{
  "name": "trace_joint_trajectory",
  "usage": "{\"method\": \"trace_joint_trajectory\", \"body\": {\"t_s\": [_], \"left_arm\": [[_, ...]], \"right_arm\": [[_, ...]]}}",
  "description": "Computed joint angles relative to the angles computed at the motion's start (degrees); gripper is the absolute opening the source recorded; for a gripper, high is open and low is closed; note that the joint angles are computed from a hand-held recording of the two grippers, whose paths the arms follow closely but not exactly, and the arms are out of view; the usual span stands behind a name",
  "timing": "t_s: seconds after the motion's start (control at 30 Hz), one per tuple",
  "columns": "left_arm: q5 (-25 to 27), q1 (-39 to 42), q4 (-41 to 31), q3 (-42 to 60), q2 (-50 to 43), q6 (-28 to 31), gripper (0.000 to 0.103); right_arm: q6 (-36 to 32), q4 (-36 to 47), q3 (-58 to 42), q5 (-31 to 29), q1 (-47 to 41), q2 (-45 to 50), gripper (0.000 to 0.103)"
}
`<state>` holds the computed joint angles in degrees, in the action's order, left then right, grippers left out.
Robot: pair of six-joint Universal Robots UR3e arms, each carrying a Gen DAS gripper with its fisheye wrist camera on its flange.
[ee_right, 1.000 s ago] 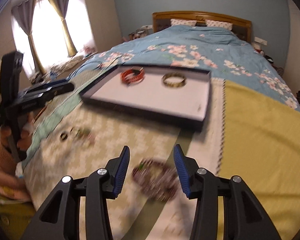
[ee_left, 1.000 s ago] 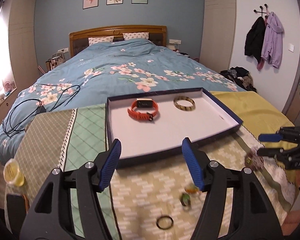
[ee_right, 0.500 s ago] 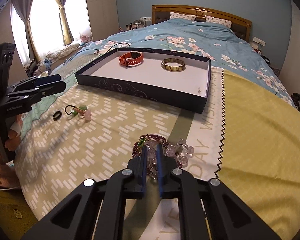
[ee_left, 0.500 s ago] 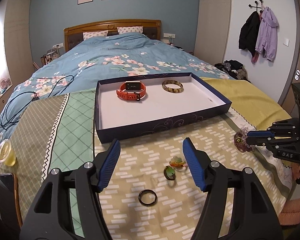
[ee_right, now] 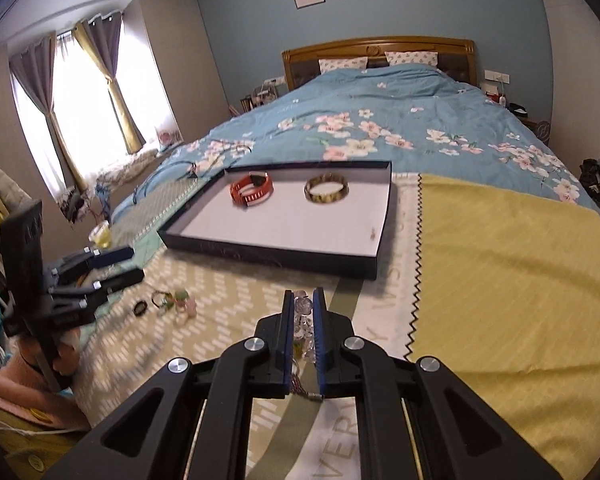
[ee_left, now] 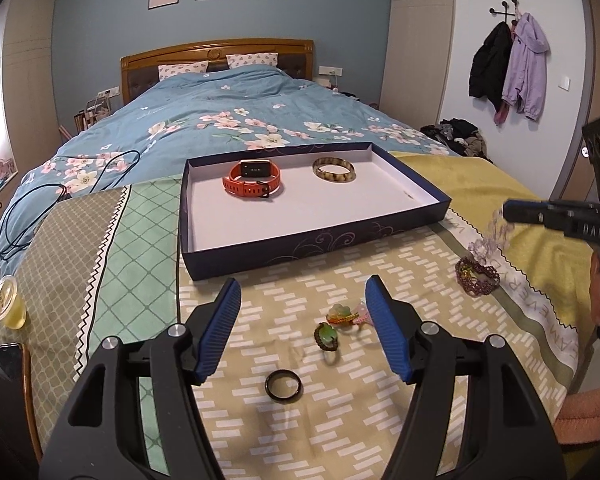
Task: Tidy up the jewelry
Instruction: 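Grasp the clear crystal bead bracelet with the right gripper and lift it, then grasp the pink hair clip with the left gripper while the right gripper holds the crystal bracelet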
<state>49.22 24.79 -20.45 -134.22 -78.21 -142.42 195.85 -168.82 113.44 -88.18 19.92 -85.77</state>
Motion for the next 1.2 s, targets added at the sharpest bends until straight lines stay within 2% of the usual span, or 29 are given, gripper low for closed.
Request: {"method": "trace_joint_trajectory", "body": {"t_s": [0.33, 0.63, 0.73, 0.97, 1.2], "left_arm": [[-0.6, 0.73, -4.75, -2.62, 3.66, 5.88, 0.063], [1.23, -1.77, -4.71, -1.04, 1.13, 6.81, 0.058], [-0.01, -1.74, -6.61, -0.25, 0.98, 7.86, 0.057], [0.69, -4.23, -7.14, 1.24, -0.58, 8.98, 0.044], [6.64, -10.13, -9.47, 7.94, -8.05, 7.52, 0.026]], "right_arm": [[0.59, -2.53, -1.47, 2.14, -0.6, 0.33, 0.008], [0.81, -3.51, -4.6, 5.49, 0.05, 4.72, 0.008], [1.18, -4.0, -5.35, 6.11, 0.64, 6.17, 0.008], [1.4, -3.75, -7.62, 7.61, 1.15, 8.92, 0.008], [1.99, -4.49, -7.37, 9.18, 0.76, 9.88, 0.008]]}}
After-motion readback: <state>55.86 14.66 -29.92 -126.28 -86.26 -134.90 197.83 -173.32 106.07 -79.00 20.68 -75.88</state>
